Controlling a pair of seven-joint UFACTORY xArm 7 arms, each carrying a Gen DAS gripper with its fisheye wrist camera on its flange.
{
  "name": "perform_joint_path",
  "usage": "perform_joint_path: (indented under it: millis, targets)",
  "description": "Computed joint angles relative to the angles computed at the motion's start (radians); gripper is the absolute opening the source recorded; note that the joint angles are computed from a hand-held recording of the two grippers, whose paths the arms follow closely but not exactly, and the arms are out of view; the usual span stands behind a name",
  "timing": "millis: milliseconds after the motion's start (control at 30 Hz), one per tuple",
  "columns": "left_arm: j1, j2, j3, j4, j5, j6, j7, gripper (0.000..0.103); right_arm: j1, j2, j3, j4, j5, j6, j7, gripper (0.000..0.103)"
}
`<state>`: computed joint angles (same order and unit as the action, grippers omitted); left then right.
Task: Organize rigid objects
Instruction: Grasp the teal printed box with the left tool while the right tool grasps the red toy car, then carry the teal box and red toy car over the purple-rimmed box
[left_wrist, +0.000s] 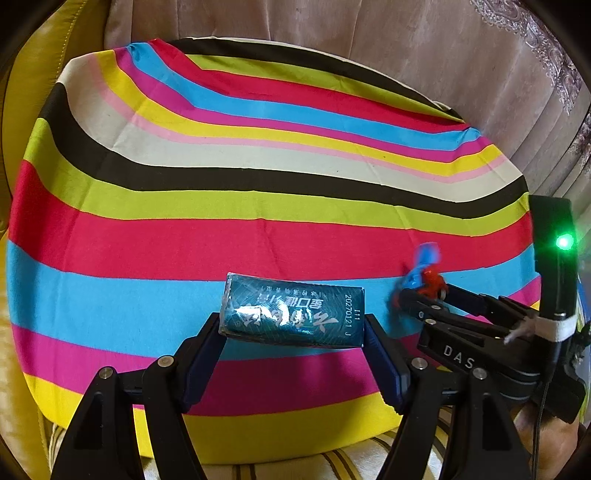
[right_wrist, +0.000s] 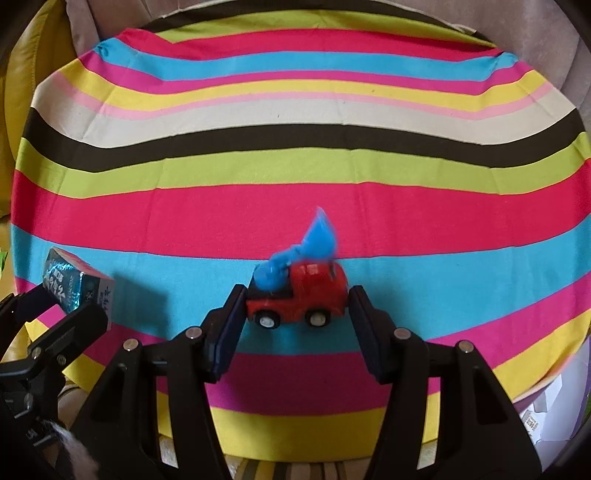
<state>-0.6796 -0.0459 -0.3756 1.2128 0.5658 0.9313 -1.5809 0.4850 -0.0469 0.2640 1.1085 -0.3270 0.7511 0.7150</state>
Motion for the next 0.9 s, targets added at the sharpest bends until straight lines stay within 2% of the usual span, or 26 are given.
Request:
perform_joint_path:
  millis: [300,500,900]
  targets:
    - [-0.032,0.014,-0.019,0.037,0.043,0.029,-0.081,0.074,-0.016,-0.123,0.02,-0.081,-0.003,-0.011,0.007,0.059]
    - [-0.052,0.018,-0.025,0.049,0.061,0.046,-0.135,0.074,-0.034,-0.229,0.019,-0.175,0.081,-0.046,-0.029,0.059]
    - [-0.119,0.093,-0.012,0.151,0.106,0.08,-0.121,0.074,-0.071,-0.453,0.015,-0.329,0.219,-0.046,-0.106,0.059]
